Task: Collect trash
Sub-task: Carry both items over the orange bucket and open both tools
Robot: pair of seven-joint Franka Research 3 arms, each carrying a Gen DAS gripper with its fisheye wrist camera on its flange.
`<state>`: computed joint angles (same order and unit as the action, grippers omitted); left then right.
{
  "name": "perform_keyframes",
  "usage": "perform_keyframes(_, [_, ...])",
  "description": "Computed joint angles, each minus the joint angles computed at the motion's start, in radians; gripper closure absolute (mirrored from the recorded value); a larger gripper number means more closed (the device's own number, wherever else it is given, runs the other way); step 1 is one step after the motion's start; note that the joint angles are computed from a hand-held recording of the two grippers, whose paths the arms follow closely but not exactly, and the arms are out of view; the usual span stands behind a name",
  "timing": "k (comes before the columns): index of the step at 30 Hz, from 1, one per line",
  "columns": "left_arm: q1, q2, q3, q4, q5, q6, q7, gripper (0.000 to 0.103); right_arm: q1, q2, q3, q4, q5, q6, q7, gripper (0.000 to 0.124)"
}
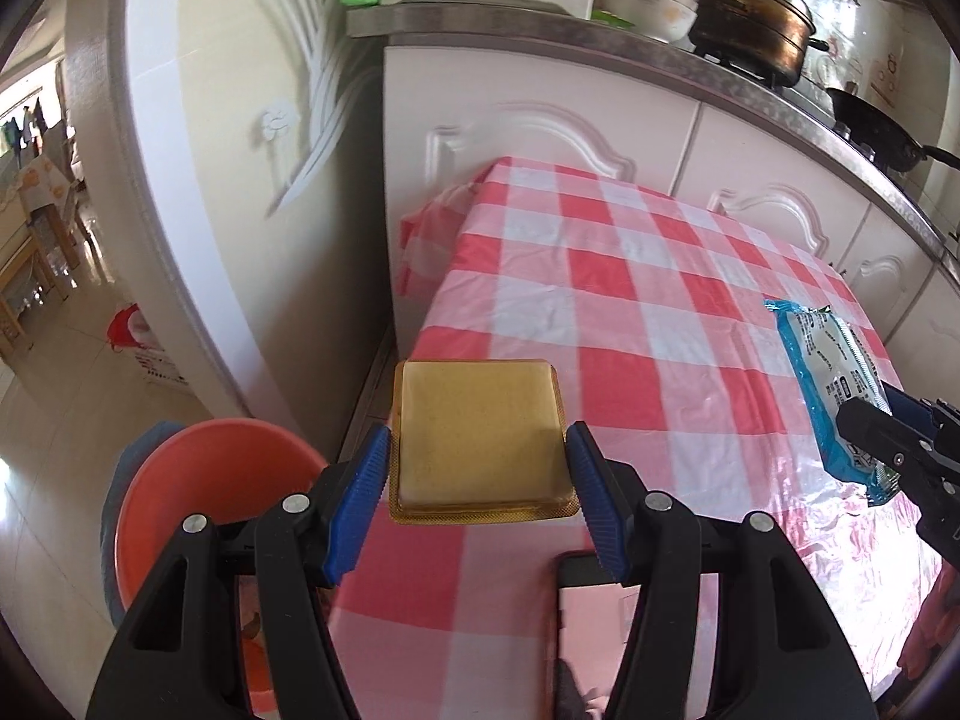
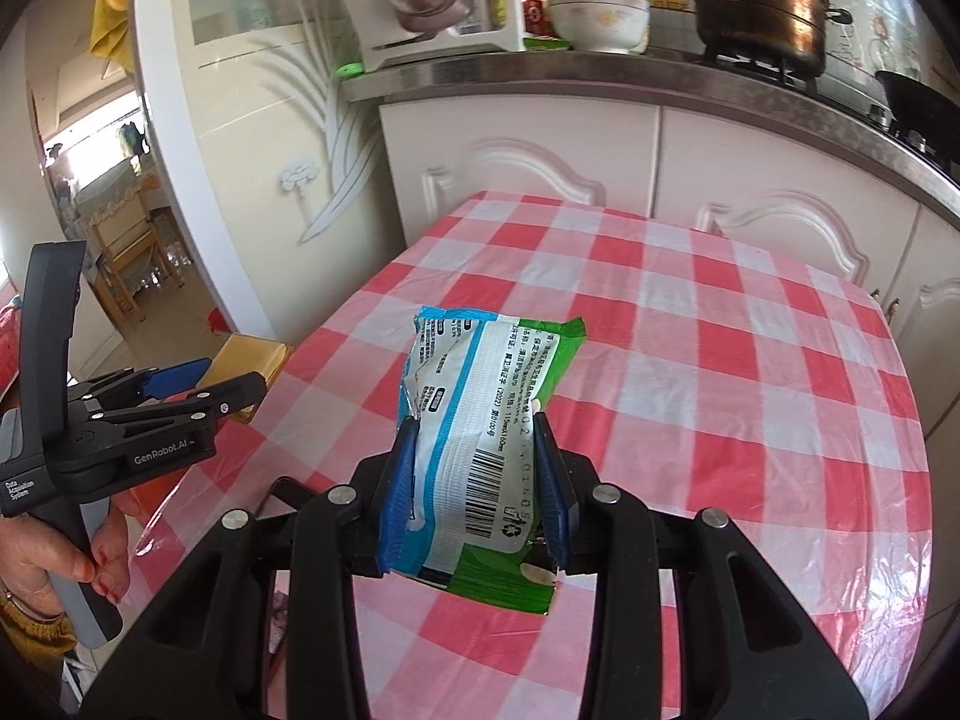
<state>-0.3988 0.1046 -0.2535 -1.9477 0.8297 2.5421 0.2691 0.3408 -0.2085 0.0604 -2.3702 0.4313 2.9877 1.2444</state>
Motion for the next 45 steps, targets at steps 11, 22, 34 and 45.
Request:
perform_keyframes(11, [0.068, -0.123, 0.001, -0.159, 0.007, 0.015, -0.084, 0.042, 0.053, 0.07, 0.029, 0.096, 0.017, -0.048, -0.04, 0.086])
perform_keyframes(22, [0.144, -0.202, -0.003, -0.29, -0.019, 0.026, -0.14, 0.042, 0.098, 0.179, 0.079, 0.236, 0.034, -0.141, -0.104, 0.086])
perform_keyframes(34, [0.199, -0.227, 0.001, -0.386, -0.06, 0.044, -0.173, 0.042, 0.132, 0.305, 0.118, 0.399, -0.003, -0.259, -0.104, 0.086])
perform_keyframes(45, [0.212, -0.222, 0.007, -0.424, -0.074, 0.071, -0.185, 0.042, 0.158, 0.379, 0.127, 0.476, -0.064, -0.312, -0.075, 0.085])
